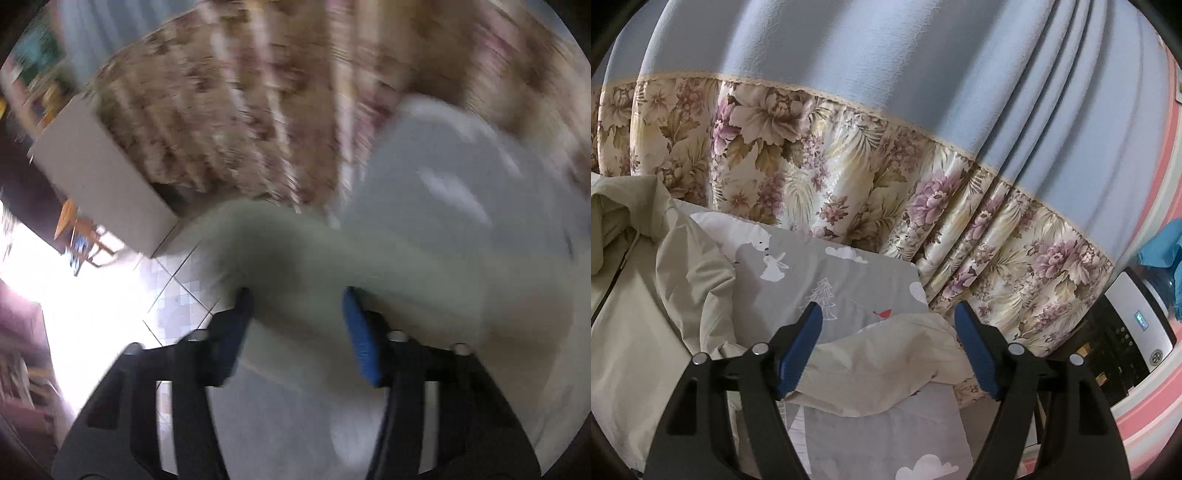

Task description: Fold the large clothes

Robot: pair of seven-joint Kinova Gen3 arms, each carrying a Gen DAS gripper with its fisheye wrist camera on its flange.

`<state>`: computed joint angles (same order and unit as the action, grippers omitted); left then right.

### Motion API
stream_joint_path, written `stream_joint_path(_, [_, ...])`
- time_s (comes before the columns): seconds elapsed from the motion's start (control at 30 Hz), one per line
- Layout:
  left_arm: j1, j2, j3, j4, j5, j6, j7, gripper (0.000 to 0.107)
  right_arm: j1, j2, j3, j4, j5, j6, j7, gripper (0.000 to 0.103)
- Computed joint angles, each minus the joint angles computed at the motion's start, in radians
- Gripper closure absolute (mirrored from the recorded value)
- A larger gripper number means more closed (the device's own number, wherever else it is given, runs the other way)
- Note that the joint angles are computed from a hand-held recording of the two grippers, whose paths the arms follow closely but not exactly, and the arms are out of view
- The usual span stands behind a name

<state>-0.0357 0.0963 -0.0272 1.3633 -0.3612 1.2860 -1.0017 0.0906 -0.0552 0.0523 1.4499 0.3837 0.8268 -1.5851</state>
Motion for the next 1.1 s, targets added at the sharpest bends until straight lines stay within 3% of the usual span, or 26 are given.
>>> stream_joint_path(0.07, [-0.074,0.006,-0.008,-0.068,0.039,0.035,0.026,0.058,0.010,0.000,0.013,-0.002,-0.021,0.005,0.002,0.028])
stream_joint_path(0.1, [-0.088,-0.010,0.000,-0.075,0.034,0.039,0.039,0.043,0.017,-0.003,0.021,0.001,-0.034,0.006,0.007,0.028])
stream_joint_path(0.13, [-0.083,-0.037,0.007,-0.062,0.013,0.029,0.053,0.019,0.023,-0.005,0.023,0.003,-0.037,0.006,0.008,0.026])
stream_joint_path(0.17, [-0.059,-0.080,0.012,-0.032,-0.025,0.017,0.084,0.009,0.032,-0.006,0.030,0.009,-0.040,0.006,0.007,0.026])
stream_joint_path(0.27, [-0.010,-0.138,0.026,0.066,-0.043,0.023,0.119,0.007,0.059,0.000,0.055,0.013,-0.081,0.011,0.017,0.025])
stream_joint_path(0.47, [-0.027,-0.137,0.046,0.194,0.118,-0.031,0.164,0.008,0.125,0.044,0.115,-0.021,-0.288,0.038,0.094,0.025])
stream_joint_path(0.57, [-0.036,-0.109,-0.004,0.202,0.223,-0.105,0.154,0.009,0.210,0.050,0.053,-0.024,-0.323,0.043,0.101,0.025])
stream_joint_path(0.67, [-0.041,-0.055,-0.002,0.161,0.217,-0.128,0.171,0.015,0.349,0.056,-0.065,-0.030,-0.315,0.054,0.085,0.025])
stream_joint_path(0.7, [-0.015,-0.053,-0.027,0.166,0.214,-0.148,0.183,0.031,0.395,0.061,-0.098,-0.038,-0.317,0.067,0.077,0.025])
stream_joint_path(0.73, [-0.008,-0.051,-0.045,0.156,0.227,-0.154,0.180,0.064,0.442,0.067,-0.126,-0.046,-0.335,0.075,0.085,0.025])
stream_joint_path(0.8, [-0.046,-0.066,-0.054,0.161,0.297,-0.211,0.141,0.104,0.534,0.085,-0.158,-0.072,-0.410,0.105,0.105,0.025])
stream_joint_path(0.87, [-0.123,-0.090,-0.033,0.155,0.378,-0.232,0.105,0.107,0.627,0.110,-0.195,-0.104,-0.492,0.138,0.104,0.025])
stream_joint_path(0.97, [-0.129,-0.185,-0.061,0.128,0.439,-0.244,0.023,0.106,0.760,0.178,-0.267,-0.176,-0.614,0.222,0.087,0.025])
stream_joint_path(1.03, [-0.134,-0.193,-0.048,0.104,0.429,-0.241,-0.021,0.105,0.786,0.239,-0.266,-0.218,-0.679,0.264,0.096,0.025])
stream_joint_path(1.1, [-0.131,-0.133,-0.028,0.059,0.385,-0.174,-0.007,0.105,0.742,0.307,-0.210,-0.273,-0.696,0.313,0.057,0.025])
